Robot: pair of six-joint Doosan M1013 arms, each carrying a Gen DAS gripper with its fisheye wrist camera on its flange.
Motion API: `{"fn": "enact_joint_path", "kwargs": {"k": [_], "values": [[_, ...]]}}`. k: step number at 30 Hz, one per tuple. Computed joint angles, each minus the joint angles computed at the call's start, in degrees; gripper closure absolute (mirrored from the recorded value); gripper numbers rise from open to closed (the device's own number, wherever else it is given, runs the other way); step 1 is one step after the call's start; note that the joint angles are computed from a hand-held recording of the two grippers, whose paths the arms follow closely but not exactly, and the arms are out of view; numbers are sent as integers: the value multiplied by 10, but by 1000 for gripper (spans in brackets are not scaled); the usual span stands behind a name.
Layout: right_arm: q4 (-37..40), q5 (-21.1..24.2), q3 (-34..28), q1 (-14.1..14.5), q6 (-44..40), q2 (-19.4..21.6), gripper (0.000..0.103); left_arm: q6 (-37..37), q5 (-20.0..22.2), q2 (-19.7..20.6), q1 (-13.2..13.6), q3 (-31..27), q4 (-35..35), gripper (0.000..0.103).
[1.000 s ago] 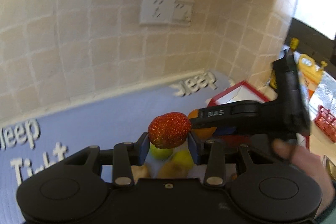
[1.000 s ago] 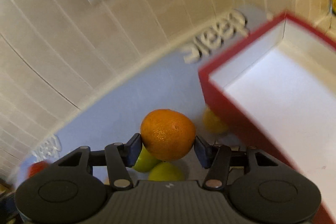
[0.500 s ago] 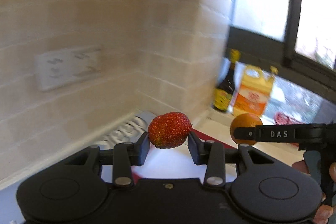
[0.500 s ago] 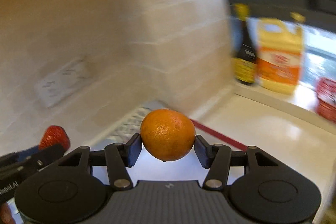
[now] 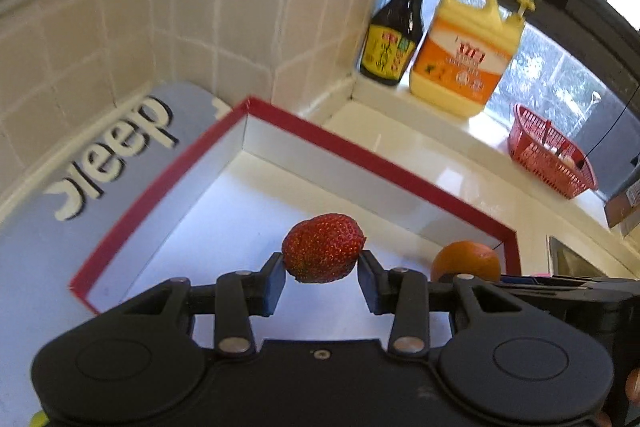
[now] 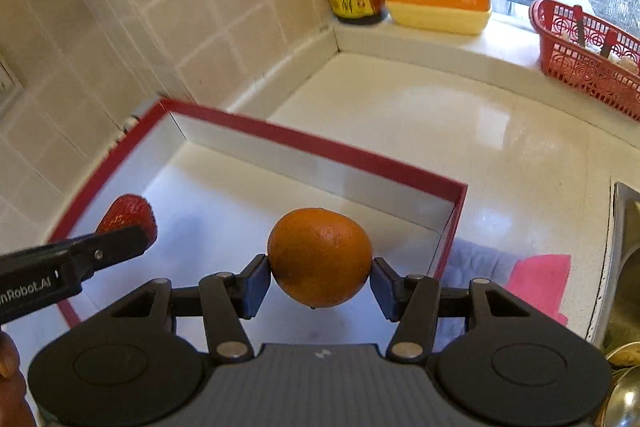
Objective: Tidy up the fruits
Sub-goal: 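Carry the strawberry and orange into the red box and open both tools, then grasp a kiwi with the left tool while the right tool grasps another kiwi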
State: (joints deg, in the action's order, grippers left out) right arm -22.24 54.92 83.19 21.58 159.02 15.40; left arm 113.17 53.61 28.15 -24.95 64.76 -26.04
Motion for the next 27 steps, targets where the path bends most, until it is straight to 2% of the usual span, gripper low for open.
{"fn": "enact_joint_path", "kwargs": {"k": [2, 3, 4, 5, 10, 12, 17, 18, 21, 24, 26, 27], "values": [[5, 11, -7, 0, -9, 8, 46, -3, 13, 8, -1, -10, 4, 53], [10, 17, -11, 0, -18, 12, 46, -4, 13, 9, -1, -11, 2, 48], [16, 23, -14, -2, -25, 16, 46, -8, 15, 10, -1, -12, 1, 35], [20, 26, -15, -2, -29, 16, 46, -9, 14, 10, 0, -10, -1, 32], [9, 36, -22, 0, -34, 20, 44, -36, 24, 4, 8, -11, -2, 32], [3, 36, -23, 1, -31, 17, 39, -44, 22, -4, 16, -10, -23, 32], [0, 32, -24, 1, -30, 6, 39, -53, 22, -34, 39, -7, -95, 25], [5, 25, -24, 0, -30, 2, 39, -58, 16, -41, 40, -5, -89, 24], [22, 36, -44, 2, -52, 1, 34, -106, -10, -62, 36, 7, -12, 24], [30, 81, -93, 11, -106, 12, 20, -160, -42, -80, 30, 25, 102, 24], [16, 100, -125, 21, -162, 21, 8, -185, -57, -88, 34, 40, 143, 24], [0, 105, -138, 29, -190, 26, 7, -206, -58, -90, 37, 44, 163, 24]]}}
